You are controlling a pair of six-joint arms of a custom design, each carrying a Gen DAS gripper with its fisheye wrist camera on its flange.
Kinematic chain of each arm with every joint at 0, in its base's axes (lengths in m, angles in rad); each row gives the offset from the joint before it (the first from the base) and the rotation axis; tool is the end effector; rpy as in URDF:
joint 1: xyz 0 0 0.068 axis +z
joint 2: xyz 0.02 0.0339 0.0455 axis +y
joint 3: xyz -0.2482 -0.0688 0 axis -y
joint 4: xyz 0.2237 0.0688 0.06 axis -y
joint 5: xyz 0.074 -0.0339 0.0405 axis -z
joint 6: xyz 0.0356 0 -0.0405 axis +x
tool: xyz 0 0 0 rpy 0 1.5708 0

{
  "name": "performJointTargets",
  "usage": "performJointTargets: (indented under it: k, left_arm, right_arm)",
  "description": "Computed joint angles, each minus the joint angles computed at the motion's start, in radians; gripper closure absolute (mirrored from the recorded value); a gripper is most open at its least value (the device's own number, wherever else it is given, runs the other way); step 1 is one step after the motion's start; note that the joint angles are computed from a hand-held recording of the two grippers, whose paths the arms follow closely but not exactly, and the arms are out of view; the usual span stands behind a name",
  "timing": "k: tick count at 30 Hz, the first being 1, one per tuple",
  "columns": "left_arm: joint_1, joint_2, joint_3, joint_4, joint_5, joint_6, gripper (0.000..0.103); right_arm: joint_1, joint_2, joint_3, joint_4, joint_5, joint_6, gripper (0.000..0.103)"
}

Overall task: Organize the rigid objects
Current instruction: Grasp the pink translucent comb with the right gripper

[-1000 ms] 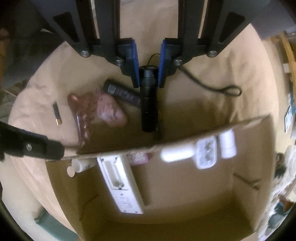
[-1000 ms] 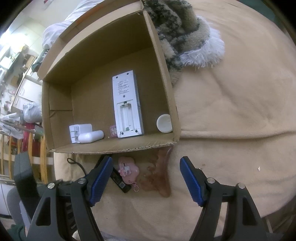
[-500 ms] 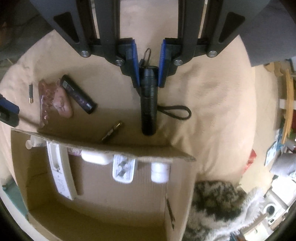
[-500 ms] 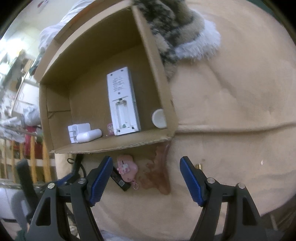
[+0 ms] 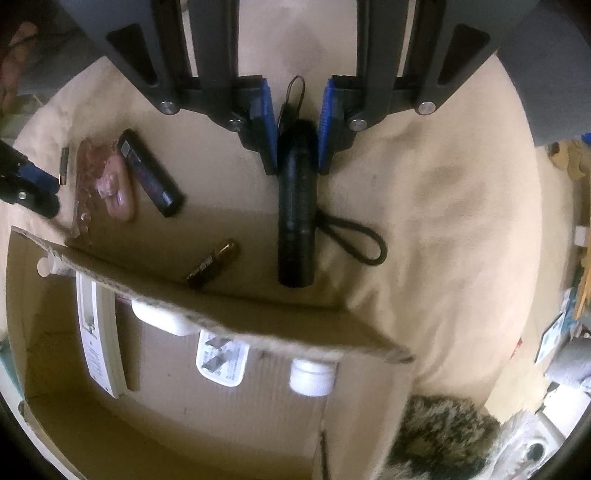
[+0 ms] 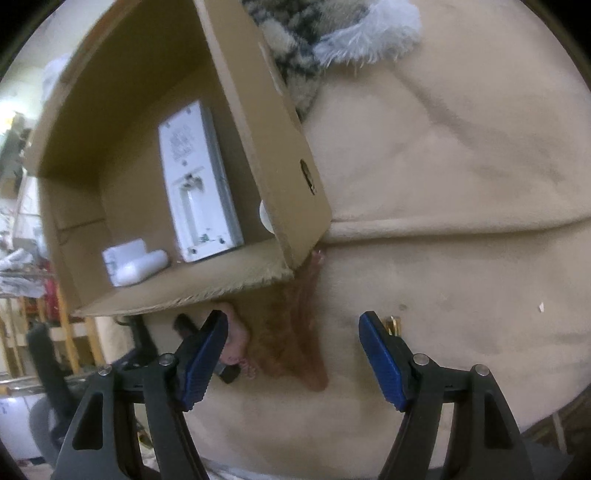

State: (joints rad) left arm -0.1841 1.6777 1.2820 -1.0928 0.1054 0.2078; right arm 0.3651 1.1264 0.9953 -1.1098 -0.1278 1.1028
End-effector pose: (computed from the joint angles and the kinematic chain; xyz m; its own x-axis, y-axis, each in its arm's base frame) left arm 0.2795 -0.0559 0.2204 -0.9194 0.3799 -0.1021 0.3886 0.9174 -0.0856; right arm 0.1650 0.0679 0.2644 -0.7491 0.6613 -0.0385 0.6116 0.7127 0.3435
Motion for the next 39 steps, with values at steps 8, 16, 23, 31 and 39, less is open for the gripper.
performJointTargets:
  k: [8,16,23,31,39]
  left_arm:
    - [-0.044,0.035,-0.001,0.029,-0.03,-0.026,0.08]
    - [-0.072,0.039,-0.007,0.051,-0.041,-0.043,0.084]
    - [-0.07,-0.018,-0.028,0.047,-0.049,-0.042,0.086]
    - [0.003,-0.138,-0.009,-0.033,-0.012,-0.005,0.086]
    - [0.069,-0.253,0.044,-0.108,0.043,0.018,0.086]
  right_arm:
    - [0.055,0.186,0.0,0.072,0.058,-0.012,0.04]
    - [0.198,0.316,0.104,0.001,0.223,-0.005,0.056]
    - [0.204,0.241,0.075,-0.012,0.239,0.01,0.072]
    - [0.245,0.142,0.091,-0.043,0.238,0.056,0.072]
    - [0.356,0.098,0.158,-0.118,0.27,0.139,0.072]
